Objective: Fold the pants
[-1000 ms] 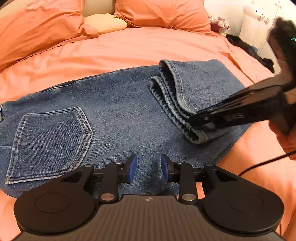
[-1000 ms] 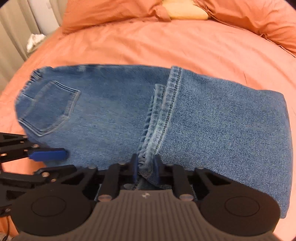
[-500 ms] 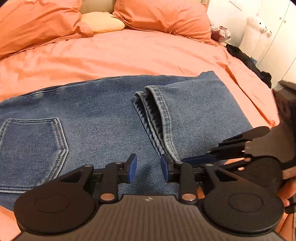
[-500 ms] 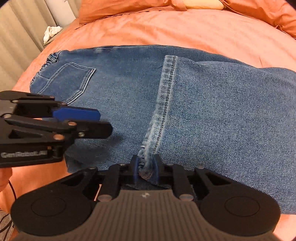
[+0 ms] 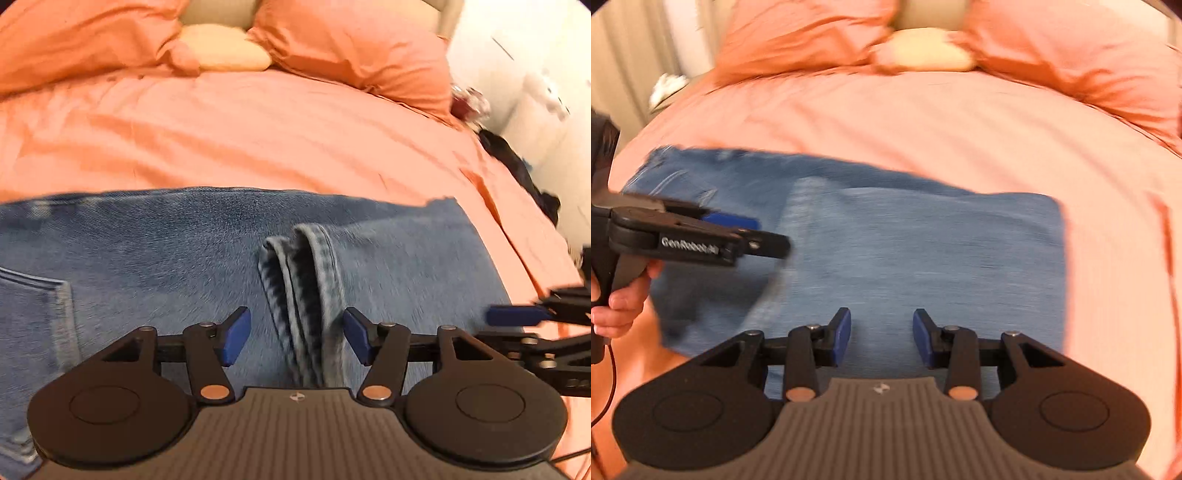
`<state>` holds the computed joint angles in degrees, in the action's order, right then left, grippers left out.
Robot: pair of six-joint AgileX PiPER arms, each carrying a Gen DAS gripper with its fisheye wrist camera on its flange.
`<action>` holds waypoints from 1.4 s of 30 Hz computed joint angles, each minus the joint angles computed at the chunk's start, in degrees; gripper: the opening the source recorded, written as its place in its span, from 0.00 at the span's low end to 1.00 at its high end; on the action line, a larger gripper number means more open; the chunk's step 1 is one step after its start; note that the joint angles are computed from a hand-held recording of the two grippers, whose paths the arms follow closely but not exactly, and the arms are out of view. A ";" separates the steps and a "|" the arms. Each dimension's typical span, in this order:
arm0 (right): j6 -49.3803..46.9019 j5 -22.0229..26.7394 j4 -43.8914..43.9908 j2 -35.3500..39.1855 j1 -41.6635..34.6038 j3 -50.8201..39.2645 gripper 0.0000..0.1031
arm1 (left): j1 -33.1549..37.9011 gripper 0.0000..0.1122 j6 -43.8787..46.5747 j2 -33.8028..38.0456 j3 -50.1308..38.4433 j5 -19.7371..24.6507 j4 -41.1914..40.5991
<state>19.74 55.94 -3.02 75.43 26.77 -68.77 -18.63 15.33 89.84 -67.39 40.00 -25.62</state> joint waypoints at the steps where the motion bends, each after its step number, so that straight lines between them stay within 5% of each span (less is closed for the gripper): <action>1: -0.11 -0.32 -0.28 -1.16 -1.60 1.22 0.34 | 0.29 0.60 0.06 1.32 -0.68 -0.51 -1.24; 7: -5.29 -2.56 -1.12 -6.12 -8.60 6.94 0.34 | 2.45 0.56 1.14 6.98 -4.78 0.62 -10.01; 11: -6.84 -2.70 -2.17 -6.76 -10.34 7.53 0.34 | 0.88 0.22 -2.04 7.70 -5.80 0.04 -6.54; 13: -6.91 -2.95 -4.02 -7.38 -10.21 7.81 0.34 | -0.30 0.14 -3.44 6.85 -5.91 -0.69 -3.59; 18: -9.74 -3.69 -4.78 -8.32 -12.68 7.35 0.33 | -2.81 0.13 -1.43 2.07 -8.44 -1.51 0.55; 20: -11.51 -4.12 -3.16 -7.40 -14.30 6.43 0.14 | -3.28 0.13 -3.69 2.85 -13.08 1.68 4.26; 22: -11.36 -4.71 -2.17 -5.48 -15.52 4.93 0.09 | -5.04 0.13 -9.50 6.39 -19.05 7.16 12.21; 32: -9.45 -11.28 -0.01 9.73 -16.14 -2.14 0.09 | -6.99 0.15 -15.44 14.33 -18.62 7.13 20.83; 38: -8.70 -13.75 0.00 17.18 -16.43 -2.26 0.07 | -4.67 0.16 -10.32 16.62 -20.31 7.83 15.97; 42: -5.27 -8.50 -2.93 18.27 -14.73 -6.16 0.07 | -5.81 0.20 -12.83 16.17 -19.94 7.57 18.33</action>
